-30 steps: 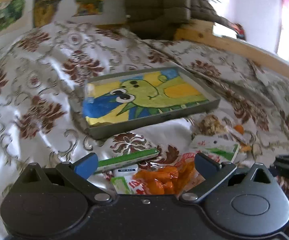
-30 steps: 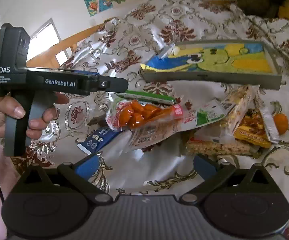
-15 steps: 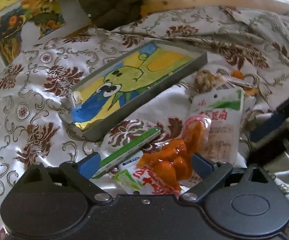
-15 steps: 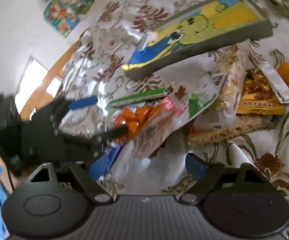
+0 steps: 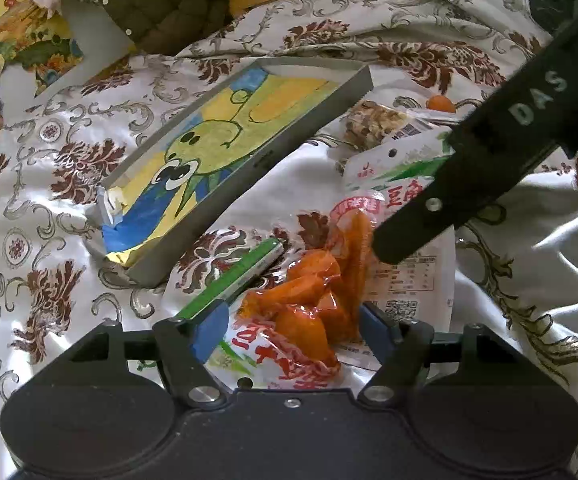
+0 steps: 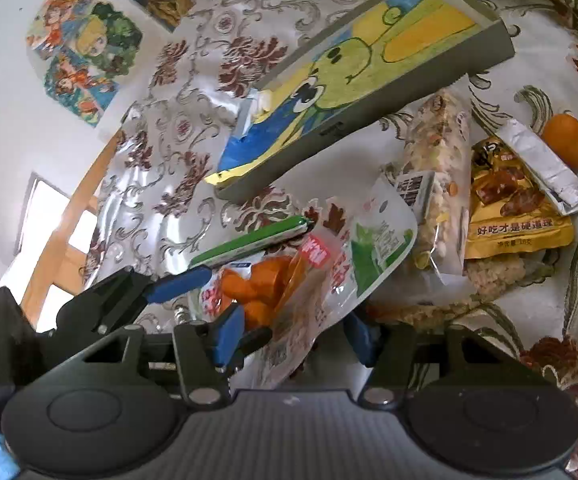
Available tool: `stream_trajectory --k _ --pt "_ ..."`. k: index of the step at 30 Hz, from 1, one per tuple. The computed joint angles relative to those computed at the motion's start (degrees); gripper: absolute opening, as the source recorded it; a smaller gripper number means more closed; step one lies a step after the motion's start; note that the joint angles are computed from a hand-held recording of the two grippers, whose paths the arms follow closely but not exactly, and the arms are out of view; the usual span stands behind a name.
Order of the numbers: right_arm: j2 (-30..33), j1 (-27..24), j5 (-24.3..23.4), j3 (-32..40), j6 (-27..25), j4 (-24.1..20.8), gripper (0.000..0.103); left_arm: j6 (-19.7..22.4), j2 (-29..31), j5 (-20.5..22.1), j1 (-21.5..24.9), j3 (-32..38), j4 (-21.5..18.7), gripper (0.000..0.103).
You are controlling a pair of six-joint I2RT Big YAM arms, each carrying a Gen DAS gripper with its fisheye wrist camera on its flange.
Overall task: Organize snacks
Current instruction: 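Grasp the orange meat pack with the left tool while the right tool grasps a clear packet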
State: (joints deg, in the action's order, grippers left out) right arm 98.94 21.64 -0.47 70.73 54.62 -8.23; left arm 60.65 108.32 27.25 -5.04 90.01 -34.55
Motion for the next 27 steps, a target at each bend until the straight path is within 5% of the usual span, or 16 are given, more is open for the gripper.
stream_trajectory --k 7,13,20,27 --pt "1.48 0.43 2.18 1.81 -0.09 -2.21 0.037 -1.96 1.44 -2.27 -0.72 0.85 0.43 0.077" --pt "0.55 -0.01 2.96 0.16 0.53 -1.63 0.017 -1.59 1.22 -1.82 -0.88 0.56 1.0 0.064" --pt "0.51 0.07 2.79 0.29 -1.36 -1.78 0.016 -3.74 -0.65 -1.84 -0.79 -1.93 3.75 0.059" --pt "-0.22 0.67 4.07 -0.17 -3.92 -1.34 0.015 -14.82 -0.54 0.91 0.84 0.39 4.01 0.059"
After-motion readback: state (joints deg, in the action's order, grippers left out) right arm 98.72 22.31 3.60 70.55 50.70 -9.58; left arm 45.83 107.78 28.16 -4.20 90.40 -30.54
